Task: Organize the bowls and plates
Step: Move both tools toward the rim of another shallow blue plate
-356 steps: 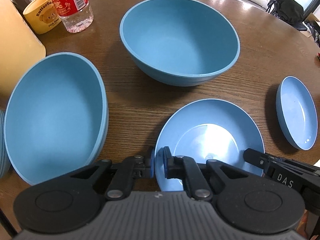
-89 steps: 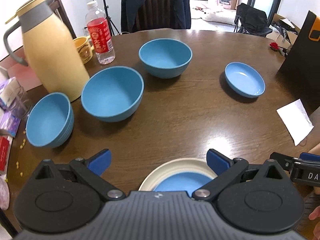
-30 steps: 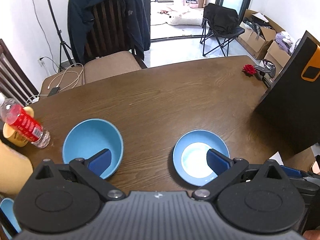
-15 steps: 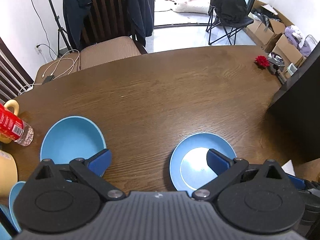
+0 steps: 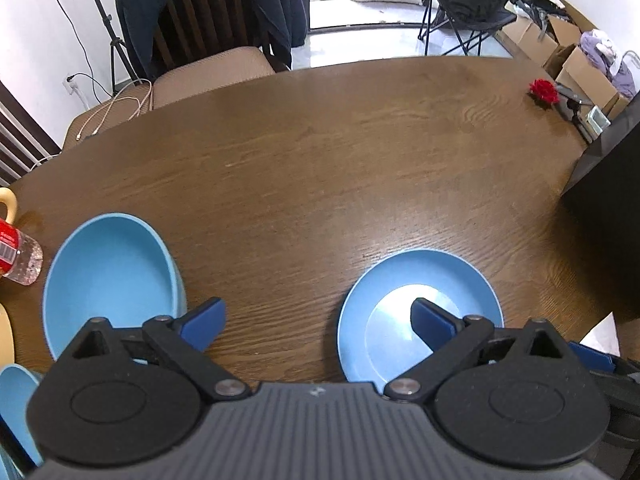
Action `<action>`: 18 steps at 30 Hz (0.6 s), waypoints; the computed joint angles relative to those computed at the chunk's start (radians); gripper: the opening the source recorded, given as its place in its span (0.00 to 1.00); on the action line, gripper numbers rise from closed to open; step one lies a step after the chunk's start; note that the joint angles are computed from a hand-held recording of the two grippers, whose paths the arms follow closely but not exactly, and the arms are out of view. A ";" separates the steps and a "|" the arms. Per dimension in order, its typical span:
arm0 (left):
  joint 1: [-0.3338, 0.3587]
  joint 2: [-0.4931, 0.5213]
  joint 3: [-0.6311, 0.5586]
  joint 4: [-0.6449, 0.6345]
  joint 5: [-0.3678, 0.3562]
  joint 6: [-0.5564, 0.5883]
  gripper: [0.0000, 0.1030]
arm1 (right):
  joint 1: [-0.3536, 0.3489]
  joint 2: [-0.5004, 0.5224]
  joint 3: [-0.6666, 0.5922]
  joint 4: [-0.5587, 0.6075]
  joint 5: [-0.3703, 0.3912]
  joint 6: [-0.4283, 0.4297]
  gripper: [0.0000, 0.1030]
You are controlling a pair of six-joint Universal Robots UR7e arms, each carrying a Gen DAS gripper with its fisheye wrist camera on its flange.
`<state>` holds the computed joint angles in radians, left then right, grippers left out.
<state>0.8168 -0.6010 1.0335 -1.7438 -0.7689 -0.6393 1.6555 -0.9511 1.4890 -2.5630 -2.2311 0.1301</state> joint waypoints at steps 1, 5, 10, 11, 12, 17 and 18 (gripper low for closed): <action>0.002 0.003 -0.001 0.000 -0.004 0.001 0.93 | -0.002 0.002 -0.001 -0.002 0.001 -0.004 0.89; 0.012 0.016 -0.009 0.006 -0.019 -0.003 0.79 | -0.010 0.009 0.000 -0.003 0.009 -0.015 0.77; 0.022 0.025 -0.004 0.000 -0.032 0.002 0.72 | -0.020 0.017 0.002 -0.018 0.025 -0.020 0.66; 0.024 0.027 -0.003 -0.004 -0.034 0.001 0.72 | -0.022 0.019 0.001 -0.021 0.031 -0.023 0.65; 0.026 0.031 -0.005 -0.005 -0.036 0.001 0.70 | -0.024 0.021 0.000 -0.023 0.034 -0.025 0.63; 0.036 0.038 -0.004 -0.004 -0.045 0.001 0.61 | -0.034 0.029 -0.004 -0.037 0.052 -0.035 0.56; 0.038 0.038 -0.002 -0.006 -0.046 0.000 0.58 | -0.036 0.031 -0.005 -0.042 0.057 -0.035 0.52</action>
